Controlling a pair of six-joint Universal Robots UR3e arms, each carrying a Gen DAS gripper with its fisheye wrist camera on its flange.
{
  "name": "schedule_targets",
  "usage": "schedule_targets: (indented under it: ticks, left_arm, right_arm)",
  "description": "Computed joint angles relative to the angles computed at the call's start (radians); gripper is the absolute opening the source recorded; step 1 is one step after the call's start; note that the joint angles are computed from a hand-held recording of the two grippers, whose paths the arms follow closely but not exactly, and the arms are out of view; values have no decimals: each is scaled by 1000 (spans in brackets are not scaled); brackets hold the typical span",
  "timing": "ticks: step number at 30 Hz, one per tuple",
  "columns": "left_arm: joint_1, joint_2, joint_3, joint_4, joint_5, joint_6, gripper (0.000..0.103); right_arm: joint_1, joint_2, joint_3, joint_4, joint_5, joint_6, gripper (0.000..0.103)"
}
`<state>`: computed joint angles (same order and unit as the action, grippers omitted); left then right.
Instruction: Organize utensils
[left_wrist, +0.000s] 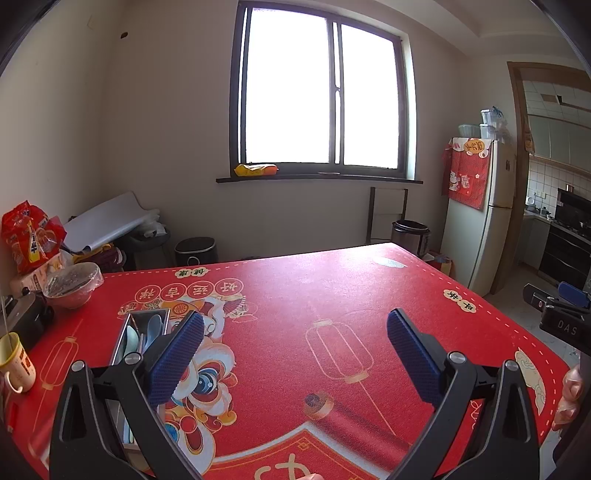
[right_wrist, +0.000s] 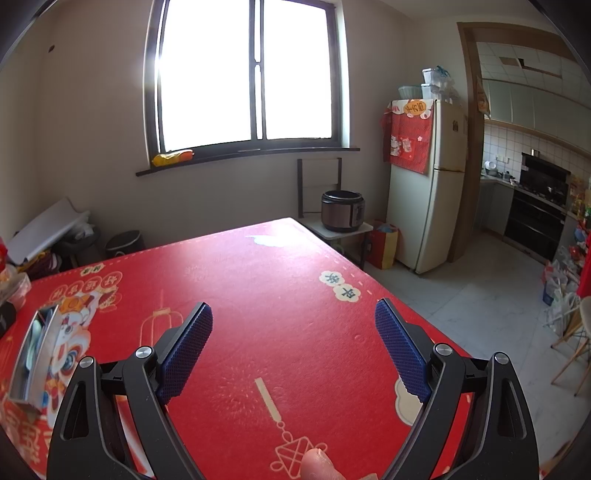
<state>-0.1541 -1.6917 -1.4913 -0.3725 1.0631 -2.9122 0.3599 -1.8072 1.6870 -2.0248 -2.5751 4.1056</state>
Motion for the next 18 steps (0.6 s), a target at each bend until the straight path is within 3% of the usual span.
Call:
schedule_targets:
  ticks: [18]
  left_arm:
    - [11, 3, 2, -22, -11, -12, 97]
  right_arm:
    - [-9, 1, 13, -23, 18, -15, 86]
